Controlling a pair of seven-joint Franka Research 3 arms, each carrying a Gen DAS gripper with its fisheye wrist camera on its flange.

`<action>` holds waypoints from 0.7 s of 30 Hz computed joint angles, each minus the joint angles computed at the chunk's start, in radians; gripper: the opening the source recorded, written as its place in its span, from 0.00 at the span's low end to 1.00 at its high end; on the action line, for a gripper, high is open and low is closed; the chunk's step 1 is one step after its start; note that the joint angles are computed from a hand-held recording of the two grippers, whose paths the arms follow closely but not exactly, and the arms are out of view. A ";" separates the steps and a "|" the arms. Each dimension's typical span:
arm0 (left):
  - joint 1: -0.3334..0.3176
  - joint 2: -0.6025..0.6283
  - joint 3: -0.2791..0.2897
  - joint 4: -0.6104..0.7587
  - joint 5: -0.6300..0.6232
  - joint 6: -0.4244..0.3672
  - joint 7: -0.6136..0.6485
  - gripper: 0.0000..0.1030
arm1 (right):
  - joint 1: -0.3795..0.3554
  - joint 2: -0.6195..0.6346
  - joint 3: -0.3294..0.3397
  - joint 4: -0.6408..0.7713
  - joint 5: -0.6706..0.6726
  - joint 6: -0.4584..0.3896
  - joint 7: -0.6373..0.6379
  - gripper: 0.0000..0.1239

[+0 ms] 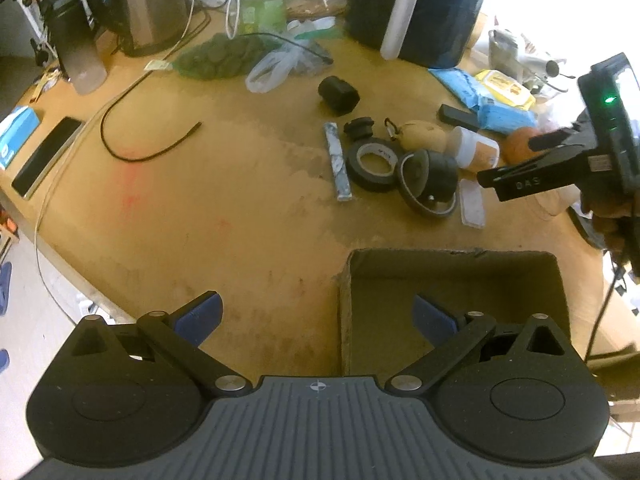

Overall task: Organize rigid objects
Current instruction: 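Reach the right tool to the white jar and close on it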

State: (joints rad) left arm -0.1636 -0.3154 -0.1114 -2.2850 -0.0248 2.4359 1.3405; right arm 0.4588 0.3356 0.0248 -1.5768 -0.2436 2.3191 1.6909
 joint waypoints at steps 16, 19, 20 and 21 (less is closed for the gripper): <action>0.024 -0.024 -0.001 -0.019 0.023 -0.039 -0.116 1.00 | 0.067 0.138 -0.058 0.069 -0.256 0.107 -0.296 0.58; 0.023 -0.028 0.000 -0.023 0.022 -0.040 -0.123 1.00 | 0.076 0.175 -0.060 0.108 -0.261 0.072 -0.366 0.51; 0.023 -0.028 0.000 -0.023 0.023 -0.041 -0.127 1.00 | 0.079 0.185 -0.062 0.119 -0.260 0.064 -0.381 0.48; 0.024 -0.030 0.000 -0.025 0.025 -0.042 -0.131 1.00 | 0.082 0.194 -0.065 0.126 -0.260 0.062 -0.390 0.47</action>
State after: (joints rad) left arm -0.1394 -0.3458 -0.1119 -2.3097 0.0005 2.3939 1.2091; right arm 0.5408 0.5301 -0.0405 -1.4503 -0.5040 2.3807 1.3004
